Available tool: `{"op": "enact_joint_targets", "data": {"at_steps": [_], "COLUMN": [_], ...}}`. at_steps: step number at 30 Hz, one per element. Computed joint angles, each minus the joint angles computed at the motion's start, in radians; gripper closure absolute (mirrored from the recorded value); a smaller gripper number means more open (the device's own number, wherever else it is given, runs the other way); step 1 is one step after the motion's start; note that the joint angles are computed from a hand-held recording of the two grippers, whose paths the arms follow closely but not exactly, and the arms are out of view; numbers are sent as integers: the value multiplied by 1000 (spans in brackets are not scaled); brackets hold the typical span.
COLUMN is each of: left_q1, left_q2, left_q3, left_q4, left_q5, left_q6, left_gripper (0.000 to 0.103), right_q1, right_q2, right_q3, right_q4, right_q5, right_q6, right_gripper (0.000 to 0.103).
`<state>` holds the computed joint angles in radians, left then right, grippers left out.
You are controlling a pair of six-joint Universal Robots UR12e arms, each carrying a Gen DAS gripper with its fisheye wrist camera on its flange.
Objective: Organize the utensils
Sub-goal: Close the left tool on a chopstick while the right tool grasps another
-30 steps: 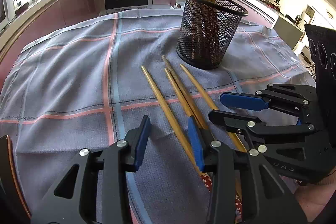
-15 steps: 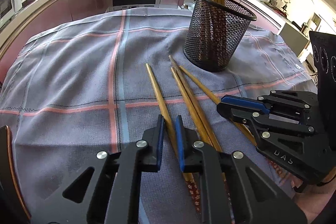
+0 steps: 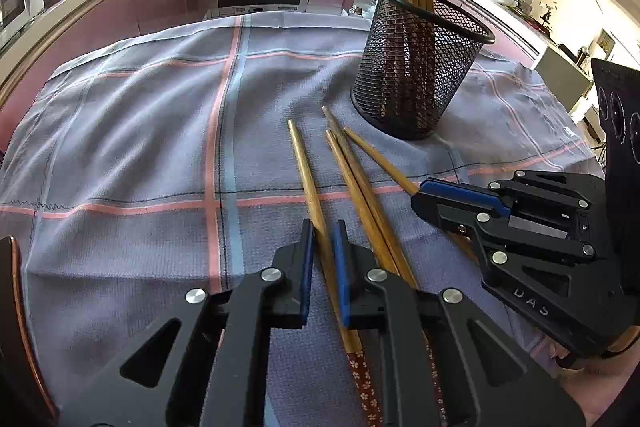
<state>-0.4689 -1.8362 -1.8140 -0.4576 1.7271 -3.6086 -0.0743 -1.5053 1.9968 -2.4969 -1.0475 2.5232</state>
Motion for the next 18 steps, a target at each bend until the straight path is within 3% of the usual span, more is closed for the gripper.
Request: {"op": "enact_joint_targets", "data": {"at_steps": [6,18], "left_q1": [5,10], "left_q2": [10,62], "left_q3": [-12,-49], "left_q4": [19,129], "left_q5": [-9,-46], "left_q6": [-23,-10], "left_gripper": [95,95], "right_q1": [-28,-103], "right_q2": [-13,-58], "right_q3": [5,10], "right_q4": [24,88], "right_q5": [51,246], "right_q6": [-7,-52], "right_gripper": [98,98]}}
